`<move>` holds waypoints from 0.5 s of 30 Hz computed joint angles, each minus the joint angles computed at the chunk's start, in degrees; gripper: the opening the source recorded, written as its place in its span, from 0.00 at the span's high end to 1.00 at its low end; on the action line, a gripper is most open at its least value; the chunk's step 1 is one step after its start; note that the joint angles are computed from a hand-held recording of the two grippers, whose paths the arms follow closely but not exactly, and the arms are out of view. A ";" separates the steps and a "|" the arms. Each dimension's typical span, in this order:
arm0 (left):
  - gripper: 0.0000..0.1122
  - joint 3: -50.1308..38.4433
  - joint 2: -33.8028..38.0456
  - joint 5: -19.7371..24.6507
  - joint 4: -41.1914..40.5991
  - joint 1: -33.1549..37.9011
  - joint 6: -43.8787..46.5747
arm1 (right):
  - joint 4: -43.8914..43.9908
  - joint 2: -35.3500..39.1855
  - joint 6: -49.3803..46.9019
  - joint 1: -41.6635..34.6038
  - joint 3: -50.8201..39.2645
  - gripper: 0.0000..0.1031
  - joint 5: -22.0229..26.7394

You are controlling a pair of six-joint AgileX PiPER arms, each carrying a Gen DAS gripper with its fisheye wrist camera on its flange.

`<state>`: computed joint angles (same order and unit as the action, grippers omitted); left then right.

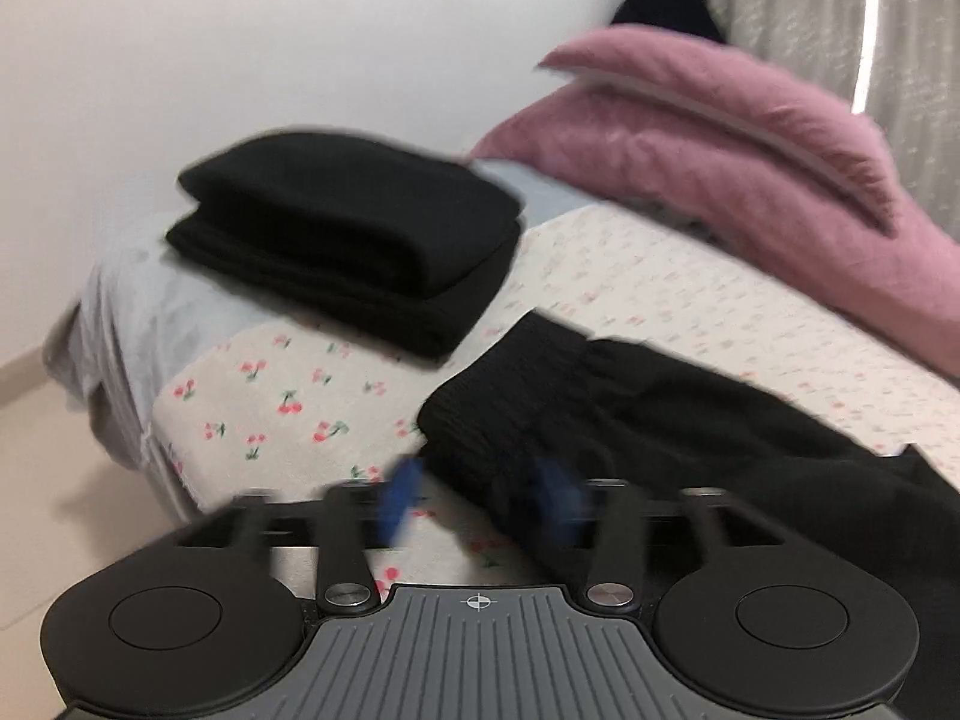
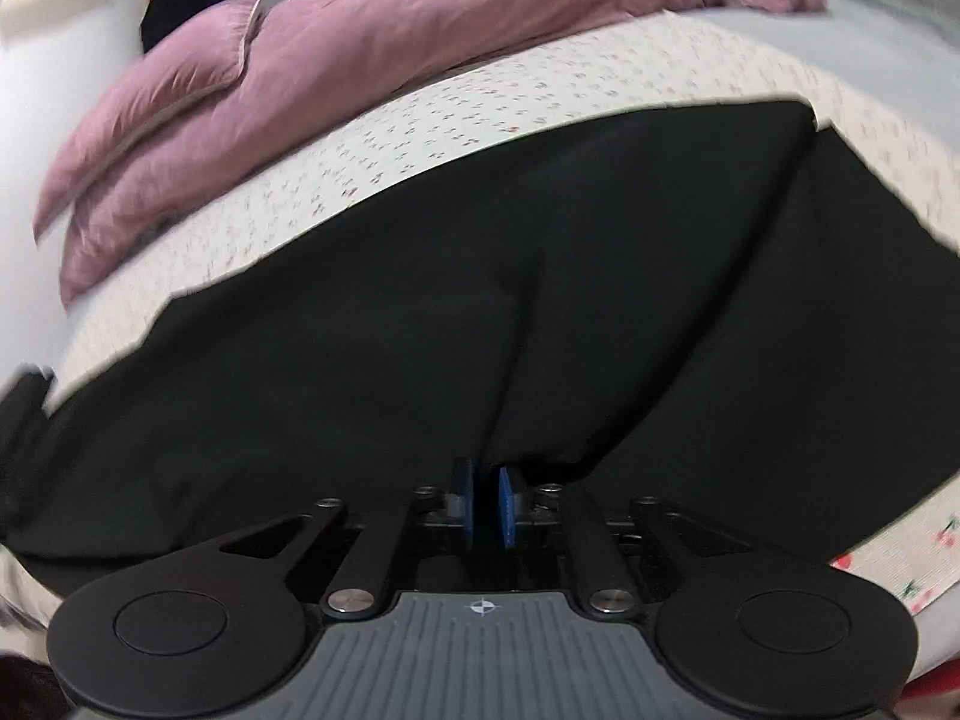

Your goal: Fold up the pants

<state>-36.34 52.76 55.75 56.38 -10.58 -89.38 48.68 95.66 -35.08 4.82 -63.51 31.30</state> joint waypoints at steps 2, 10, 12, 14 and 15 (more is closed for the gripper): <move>0.32 0.27 -1.56 5.03 3.34 -7.68 -2.48 | 6.45 -1.04 -2.80 -2.77 1.07 0.52 0.53; 0.24 -5.84 3.21 0.39 2.59 -17.42 3.27 | 9.15 -0.06 2.49 -7.50 -1.97 0.48 -5.00; 0.24 -7.67 6.20 -6.56 1.25 -16.17 6.15 | -0.33 3.10 12.71 -6.39 -6.35 0.49 -6.86; 0.23 -10.06 10.13 -14.16 -1.12 -14.40 10.23 | -7.50 7.13 20.37 -5.64 -11.33 0.50 -7.48; 0.22 -11.09 12.16 -17.92 -1.90 -13.68 11.92 | -7.98 9.22 21.67 -5.58 -13.41 0.50 -7.83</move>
<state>-47.42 64.92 37.83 54.48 -24.26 -77.46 40.70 104.88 -13.41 -0.76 -76.92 23.48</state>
